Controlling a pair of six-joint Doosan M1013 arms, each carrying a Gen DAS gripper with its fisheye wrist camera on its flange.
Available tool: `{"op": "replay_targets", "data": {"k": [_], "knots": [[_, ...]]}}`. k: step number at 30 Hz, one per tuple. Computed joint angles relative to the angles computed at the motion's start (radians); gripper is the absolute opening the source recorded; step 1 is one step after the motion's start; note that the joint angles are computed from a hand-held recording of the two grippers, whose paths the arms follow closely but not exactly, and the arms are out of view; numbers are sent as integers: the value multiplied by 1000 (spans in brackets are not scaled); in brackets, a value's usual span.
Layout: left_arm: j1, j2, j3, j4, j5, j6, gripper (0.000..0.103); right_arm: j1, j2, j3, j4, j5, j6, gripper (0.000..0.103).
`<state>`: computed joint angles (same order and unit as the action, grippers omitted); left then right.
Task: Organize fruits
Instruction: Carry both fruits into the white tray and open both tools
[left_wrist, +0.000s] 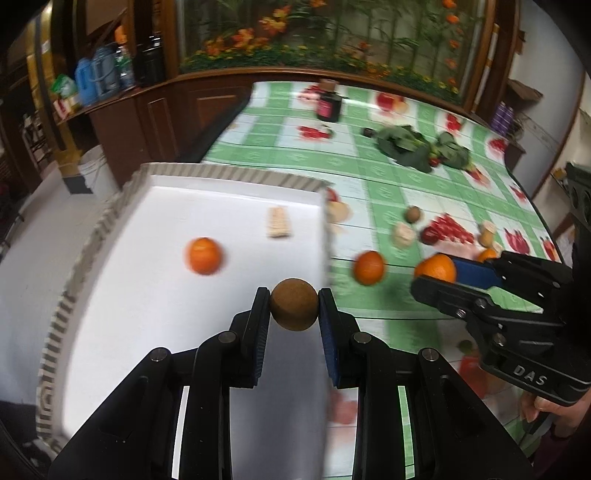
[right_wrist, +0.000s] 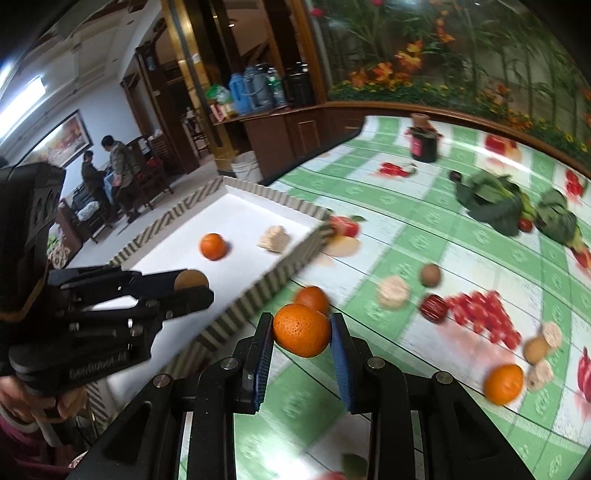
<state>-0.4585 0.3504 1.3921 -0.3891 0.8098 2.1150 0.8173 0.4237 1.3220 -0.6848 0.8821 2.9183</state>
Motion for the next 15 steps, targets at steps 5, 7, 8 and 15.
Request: {"op": "replay_targets", "data": {"k": [5,7,8,15], "knots": [[30,24,-35,42,5,-50,26,-15,40,-62,59,-30,-100,29],[39,41,-54,63,21,-76,26,-21,59,-91,85,-37,-144,29],[42,47,-60,67,28,-81,26,-25,68,-104,100,-42,-167,29],[55,86,-92,118,59,-149,26,-52,138,-204,222,-37,-338,29]]}}
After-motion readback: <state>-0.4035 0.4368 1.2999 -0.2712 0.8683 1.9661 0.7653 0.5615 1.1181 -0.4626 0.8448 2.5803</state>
